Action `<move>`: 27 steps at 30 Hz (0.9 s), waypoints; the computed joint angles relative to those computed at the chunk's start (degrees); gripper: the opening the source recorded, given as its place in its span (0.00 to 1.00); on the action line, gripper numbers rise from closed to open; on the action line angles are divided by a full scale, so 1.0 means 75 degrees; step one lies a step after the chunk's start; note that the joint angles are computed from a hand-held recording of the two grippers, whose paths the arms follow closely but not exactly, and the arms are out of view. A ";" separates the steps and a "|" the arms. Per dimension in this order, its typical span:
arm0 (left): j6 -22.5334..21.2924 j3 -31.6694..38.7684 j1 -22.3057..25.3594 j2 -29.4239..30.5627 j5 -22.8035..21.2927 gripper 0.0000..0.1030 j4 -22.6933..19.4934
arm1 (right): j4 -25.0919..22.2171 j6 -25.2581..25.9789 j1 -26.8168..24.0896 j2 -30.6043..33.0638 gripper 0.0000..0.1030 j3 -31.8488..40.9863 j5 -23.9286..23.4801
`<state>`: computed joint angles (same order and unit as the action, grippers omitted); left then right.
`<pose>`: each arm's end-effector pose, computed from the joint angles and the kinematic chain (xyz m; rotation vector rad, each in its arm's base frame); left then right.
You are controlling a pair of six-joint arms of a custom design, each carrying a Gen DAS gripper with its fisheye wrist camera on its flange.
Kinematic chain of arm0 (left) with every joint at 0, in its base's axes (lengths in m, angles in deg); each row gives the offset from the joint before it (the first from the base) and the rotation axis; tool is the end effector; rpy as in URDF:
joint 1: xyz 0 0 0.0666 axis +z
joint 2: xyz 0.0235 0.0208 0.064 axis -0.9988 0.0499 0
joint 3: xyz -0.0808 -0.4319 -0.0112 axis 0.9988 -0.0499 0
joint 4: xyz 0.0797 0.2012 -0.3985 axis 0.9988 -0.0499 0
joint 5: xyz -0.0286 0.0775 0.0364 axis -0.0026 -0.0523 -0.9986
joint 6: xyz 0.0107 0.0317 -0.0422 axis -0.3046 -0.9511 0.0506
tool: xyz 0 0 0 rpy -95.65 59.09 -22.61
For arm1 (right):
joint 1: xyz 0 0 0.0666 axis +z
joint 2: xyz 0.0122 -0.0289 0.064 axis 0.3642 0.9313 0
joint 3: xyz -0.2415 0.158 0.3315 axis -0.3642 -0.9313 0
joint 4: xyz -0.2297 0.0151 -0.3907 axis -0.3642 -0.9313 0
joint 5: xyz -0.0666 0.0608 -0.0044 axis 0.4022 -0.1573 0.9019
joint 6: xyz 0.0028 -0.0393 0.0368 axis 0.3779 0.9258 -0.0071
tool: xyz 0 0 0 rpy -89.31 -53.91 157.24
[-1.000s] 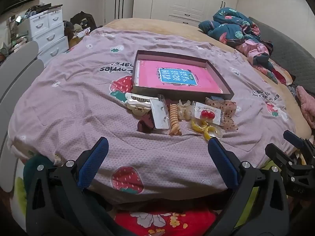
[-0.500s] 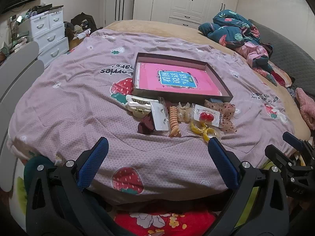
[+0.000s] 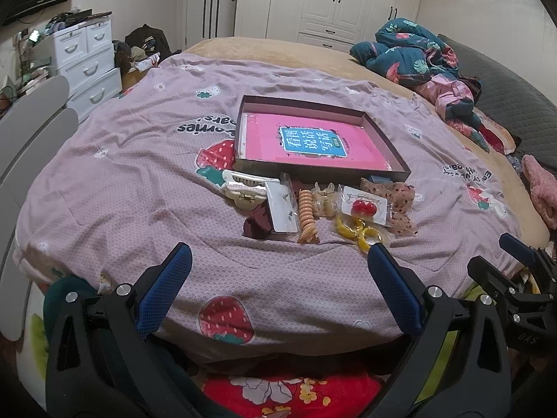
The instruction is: Organize jewelry
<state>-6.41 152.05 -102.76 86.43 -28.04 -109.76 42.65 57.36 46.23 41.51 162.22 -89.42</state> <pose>0.4884 -0.1285 0.5069 -0.2714 2.3507 -0.0546 0.5073 0.2349 0.5031 -0.4176 2.2848 0.2661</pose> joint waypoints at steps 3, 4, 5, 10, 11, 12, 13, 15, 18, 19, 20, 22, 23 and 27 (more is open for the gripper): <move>0.0013 0.0017 -0.0007 0.0007 -0.0012 0.92 -0.0007 | 0.0004 -0.0004 0.0000 -0.0003 0.96 -0.0001 -0.0002; 0.0006 0.0011 -0.0013 0.0007 -0.0007 0.92 -0.0005 | 0.0000 -0.0005 0.0002 -0.0006 0.96 0.0000 0.0005; 0.0007 0.0010 -0.0016 0.0007 -0.0019 0.92 -0.0004 | 0.0001 -0.0005 0.0004 -0.0012 0.96 -0.0003 0.0008; 0.0003 0.0035 -0.0017 0.0009 -0.0019 0.92 -0.0023 | 0.0002 0.0002 -0.0006 -0.0013 0.96 -0.0005 -0.0010; -0.0002 0.0039 -0.0015 0.0009 -0.0018 0.92 -0.0026 | 0.0002 0.0002 -0.0006 -0.0013 0.96 -0.0005 -0.0010; 0.0003 0.0025 -0.0018 0.0005 -0.0018 0.92 -0.0016 | 0.0009 -0.0002 -0.0006 -0.0014 0.96 -0.0008 -0.0014; 0.0003 0.0025 -0.0018 0.0005 -0.0018 0.92 -0.0016 | 0.0009 0.0000 -0.0005 -0.0014 0.96 -0.0009 -0.0014; 0.0007 0.0025 -0.0022 0.0005 -0.0023 0.92 -0.0021 | 0.0001 -0.0004 -0.0004 -0.0017 0.96 -0.0006 -0.0009; 0.0012 0.0017 -0.0022 0.0002 -0.0024 0.92 -0.0008 | 0.0003 -0.0005 -0.0001 -0.0014 0.96 -0.0009 -0.0006; 0.0012 0.0017 -0.0024 0.0002 -0.0026 0.92 -0.0013 | -0.0003 -0.0008 -0.0001 -0.0018 0.96 -0.0007 -0.0006; 0.0009 0.0014 -0.0025 0.0000 -0.0036 0.92 -0.0009 | 0.0012 -0.0011 -0.0002 -0.0014 0.96 -0.0014 -0.0007; 0.0002 0.0022 -0.0020 0.0003 -0.0022 0.92 -0.0019 | -0.0005 -0.0022 -0.0005 -0.0018 0.96 -0.0008 -0.0010; 0.0006 0.0012 -0.0019 -0.0002 -0.0013 0.92 -0.0011 | -0.0024 -0.0032 -0.0003 -0.0025 0.96 0.0001 -0.0011; -0.0028 0.0047 -0.0036 -0.0007 -0.0002 0.92 -0.0048 | -0.0038 -0.0044 -0.0022 -0.0034 0.96 0.0014 -0.0030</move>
<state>-6.62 152.40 -103.03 86.38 -28.06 -110.12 42.36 57.03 46.07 41.26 162.33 -89.65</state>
